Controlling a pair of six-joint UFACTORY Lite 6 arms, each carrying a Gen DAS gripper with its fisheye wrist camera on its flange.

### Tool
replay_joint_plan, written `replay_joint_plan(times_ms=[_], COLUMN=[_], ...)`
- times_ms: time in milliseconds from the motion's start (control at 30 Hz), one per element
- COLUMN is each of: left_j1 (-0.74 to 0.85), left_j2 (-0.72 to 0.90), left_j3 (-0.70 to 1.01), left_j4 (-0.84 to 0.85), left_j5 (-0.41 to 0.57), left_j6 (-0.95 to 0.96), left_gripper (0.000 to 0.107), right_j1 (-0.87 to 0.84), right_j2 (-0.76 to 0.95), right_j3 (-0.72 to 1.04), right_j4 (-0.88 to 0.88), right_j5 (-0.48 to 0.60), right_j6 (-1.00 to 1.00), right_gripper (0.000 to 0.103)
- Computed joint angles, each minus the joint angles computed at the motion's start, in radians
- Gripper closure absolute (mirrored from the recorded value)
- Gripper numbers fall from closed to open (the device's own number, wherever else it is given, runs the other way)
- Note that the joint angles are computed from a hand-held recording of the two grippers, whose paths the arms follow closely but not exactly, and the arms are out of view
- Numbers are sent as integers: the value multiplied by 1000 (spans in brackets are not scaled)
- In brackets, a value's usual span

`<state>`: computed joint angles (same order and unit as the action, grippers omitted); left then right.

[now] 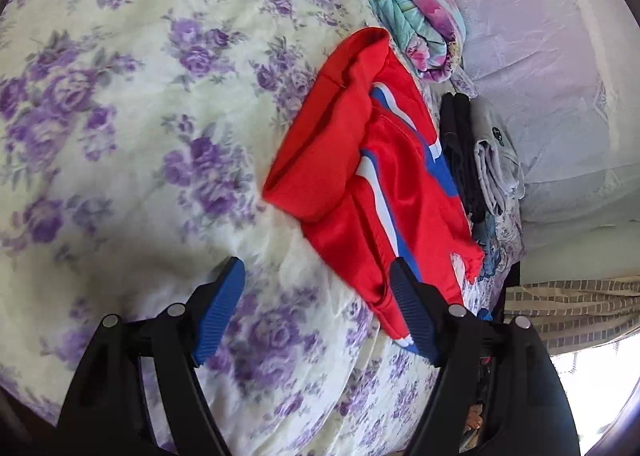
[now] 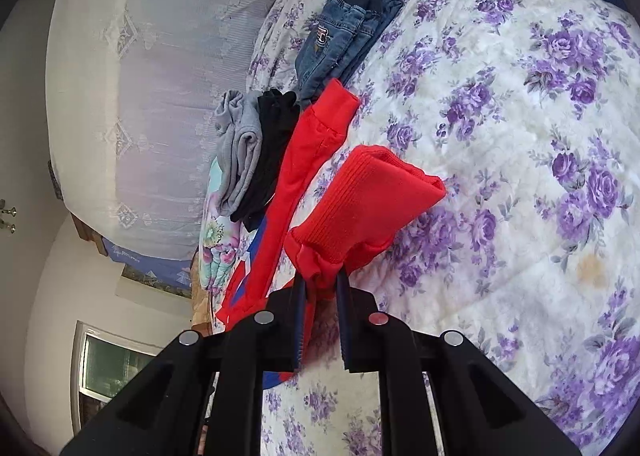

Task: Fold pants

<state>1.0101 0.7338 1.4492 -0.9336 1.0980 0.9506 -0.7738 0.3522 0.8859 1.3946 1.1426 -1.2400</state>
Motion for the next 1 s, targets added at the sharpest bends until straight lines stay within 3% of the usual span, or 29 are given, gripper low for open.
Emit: replay_joint_plan(times_ms=[200,267,400,500,833,1000], left_j1=[-93,-89,-59,-46,112,157], left_j2=[18,32,77,58,-100,-30], left_j3=[-13,-8,16,7,8,5], left_j4=[-106,-132,-168,-166,31,136], left_j5=[-105,-103,-38,-19,185,134], left_j6=[17,4,-2,12,-26,0], left_gripper=[36,45,78,86,91,90], right_j1=[-30,-28,-24,-25,-185,-242], right_j2=[3,28,65,66,-103,-135], right_j3=[-37,-28,-5,-3,-124,-247], right_j4=[-1,1,8,5,-178,-282], right_j5=[15,8,14,18,116,26], right_j6=[-17,-15,-18,-19,-66,-182], right_gripper=[89,89,89,89,89,86])
